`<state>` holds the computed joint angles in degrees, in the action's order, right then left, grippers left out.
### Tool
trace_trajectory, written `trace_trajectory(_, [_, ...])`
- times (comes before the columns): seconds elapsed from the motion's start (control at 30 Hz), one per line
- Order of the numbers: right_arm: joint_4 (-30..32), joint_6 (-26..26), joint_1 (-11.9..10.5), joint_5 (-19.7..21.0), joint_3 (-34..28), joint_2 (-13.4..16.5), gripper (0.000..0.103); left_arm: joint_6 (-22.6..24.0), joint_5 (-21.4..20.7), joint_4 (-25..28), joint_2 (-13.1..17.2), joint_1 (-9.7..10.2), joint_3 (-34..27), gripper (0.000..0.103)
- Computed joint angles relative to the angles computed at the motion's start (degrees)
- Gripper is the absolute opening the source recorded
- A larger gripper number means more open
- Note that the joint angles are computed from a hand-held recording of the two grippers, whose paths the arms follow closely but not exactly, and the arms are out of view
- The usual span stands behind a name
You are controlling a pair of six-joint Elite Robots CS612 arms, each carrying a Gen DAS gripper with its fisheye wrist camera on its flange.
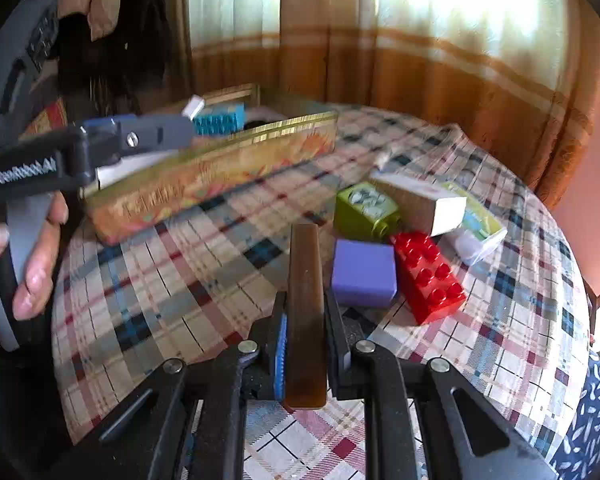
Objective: Organize rigid objects
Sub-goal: 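Grasp the purple block with the left tool while the right tool holds the wooden stick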
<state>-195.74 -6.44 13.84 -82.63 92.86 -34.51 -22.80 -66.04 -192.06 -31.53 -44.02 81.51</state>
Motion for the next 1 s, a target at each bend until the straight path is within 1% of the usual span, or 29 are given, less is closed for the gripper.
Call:
trace_trajectory(0.07, [-2.5, 2.2, -0.2, 0.5, 0.2, 0.1, 0.017, 0.7, -0.6, 0.7, 0.0, -0.04, -0.5, 0.103])
trace_trajectory(0.13, [-5.2, 3.7, 0.0, -1.5, 0.5, 0.1, 0.017, 1.5, -1.4, 1.1, 0.2, -0.09, -1.0, 0.103])
trace_trajectory(0.17, [-6.2, 4.3, 0.2, -3.2, 0.6, 0.0, 0.017, 2.1, -1.7, 1.4, 0.4, -0.24, -1.5, 0.103])
trace_trajectory(0.2, [-7.0, 4.9, 0.6, -6.0, 0.5, -0.1, 0.017, 2.7, -2.0, 2.0, 0.6, -0.39, -2.0, 0.103])
trace_trajectory(0.23, [-7.4, 5.3, 1.1, -9.8, 0.4, -0.1, 0.017, 3.1, -2.1, 2.7, 0.8, -0.53, -2.5, 0.103])
trace_trajectory(0.27, [-7.6, 5.8, 1.2, -11.8, 0.2, -0.1, 0.017, 3.5, -2.3, 3.1, 0.9, -0.65, -2.9, 0.103])
trace_trajectory(0.3, [-7.5, 7.2, 1.2, -13.6, 0.0, -0.1, 0.017, 4.1, -2.8, 3.6, 1.3, -0.82, -3.6, 0.103])
trace_trajectory(0.43, [-7.5, 11.9, 0.5, -17.9, -0.5, 0.2, 0.017, 6.0, -3.3, 6.3, 2.6, -1.44, -6.5, 0.103])
trace_trajectory(0.47, [-7.7, 13.0, 0.3, -18.5, -0.5, 0.2, 0.017, 6.3, -3.5, 7.0, 2.8, -1.5, -7.0, 0.103])
trace_trajectory(0.5, [-7.9, 13.6, 0.2, -19.2, -0.7, 0.4, 0.017, 6.5, -3.9, 9.1, 3.3, -1.58, -8.2, 0.103])
trace_trajectory(0.57, [-8.5, 14.2, 0.2, -20.6, -0.9, 0.5, 0.017, 6.4, -5.0, 11.4, 3.7, -1.53, -9.4, 0.103])
trace_trajectory(0.67, [-9.6, 16.2, 0.0, -21.8, -0.8, 0.7, 0.017, 6.4, -6.5, 14.1, 4.5, -1.6, -11.3, 0.103])
trace_trajectory(0.8, [-10.3, 16.9, 0.0, -22.8, -0.7, 0.7, 0.017, 7.0, -8.1, 18.2, 5.4, -1.73, -13.8, 0.103])
trace_trajectory(0.9, [-10.0, 17.4, -0.1, -22.8, -0.7, 0.7, 0.017, 7.0, -9.6, 19.5, 5.9, -1.69, -15.1, 0.103])
trace_trajectory(1.0, [-9.9, 17.4, -0.2, -22.6, -0.7, 0.7, 0.017, 7.6, -10.6, 22.1, 6.4, -1.73, -16.5, 0.103])
